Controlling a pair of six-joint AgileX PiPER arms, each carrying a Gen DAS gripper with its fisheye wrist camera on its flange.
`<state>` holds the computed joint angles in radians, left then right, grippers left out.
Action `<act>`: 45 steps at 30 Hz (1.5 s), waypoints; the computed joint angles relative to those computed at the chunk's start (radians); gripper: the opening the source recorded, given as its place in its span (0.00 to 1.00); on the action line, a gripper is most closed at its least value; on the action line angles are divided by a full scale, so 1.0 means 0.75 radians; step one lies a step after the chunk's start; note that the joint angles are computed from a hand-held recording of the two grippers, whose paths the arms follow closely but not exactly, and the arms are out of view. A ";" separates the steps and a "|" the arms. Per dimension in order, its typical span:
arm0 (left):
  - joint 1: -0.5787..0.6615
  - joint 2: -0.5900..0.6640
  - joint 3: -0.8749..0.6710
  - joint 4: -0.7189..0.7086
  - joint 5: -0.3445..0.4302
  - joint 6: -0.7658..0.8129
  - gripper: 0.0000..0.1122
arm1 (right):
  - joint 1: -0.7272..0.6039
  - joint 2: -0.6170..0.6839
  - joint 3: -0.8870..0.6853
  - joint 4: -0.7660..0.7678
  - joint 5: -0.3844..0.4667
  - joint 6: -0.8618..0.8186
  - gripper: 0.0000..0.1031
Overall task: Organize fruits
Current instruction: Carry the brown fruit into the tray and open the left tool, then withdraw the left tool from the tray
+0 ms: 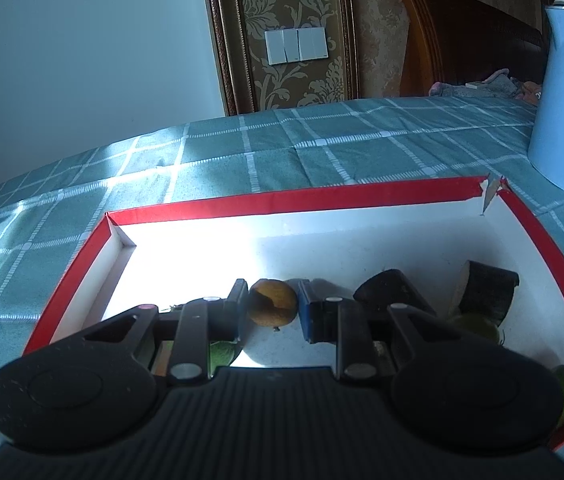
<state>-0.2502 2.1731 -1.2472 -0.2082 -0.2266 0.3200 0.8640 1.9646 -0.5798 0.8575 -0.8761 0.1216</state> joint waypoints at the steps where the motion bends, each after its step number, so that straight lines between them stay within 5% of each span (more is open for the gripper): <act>1: 0.003 0.000 -0.004 0.020 0.009 -0.025 0.22 | -0.001 0.000 -0.001 -0.002 0.002 -0.001 0.79; 5: 0.009 -0.003 -0.006 0.045 0.019 -0.049 0.25 | 0.002 -0.001 0.000 0.004 0.000 -0.001 0.79; 11: -0.015 -0.037 0.063 -0.111 -0.055 0.126 0.49 | 0.004 0.000 0.000 0.007 0.000 0.000 0.79; 28: 0.056 -0.287 0.448 0.405 -0.201 -0.394 0.54 | -0.006 0.001 -0.011 0.027 0.021 -0.017 0.79; 31: 0.048 -0.374 0.598 0.243 -0.320 -0.255 0.71 | 0.000 0.002 -0.014 0.051 0.019 -0.030 0.79; 34: 0.052 -0.443 0.724 0.192 -0.436 -0.206 0.74 | 0.002 0.002 -0.025 0.071 0.031 -0.059 0.79; 40: 0.119 -0.570 0.862 0.304 -0.420 -0.336 0.79 | 0.037 0.004 -0.064 0.203 0.046 -0.188 0.79; 45: 0.089 -0.624 0.968 0.107 -0.502 -0.152 0.85 | 0.088 0.010 -0.159 0.419 0.102 -0.427 0.79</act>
<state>-0.1832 1.7054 -0.5214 -0.1278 -0.6029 0.2061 0.9297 1.9725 -0.6990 1.1717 -0.7996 -0.1987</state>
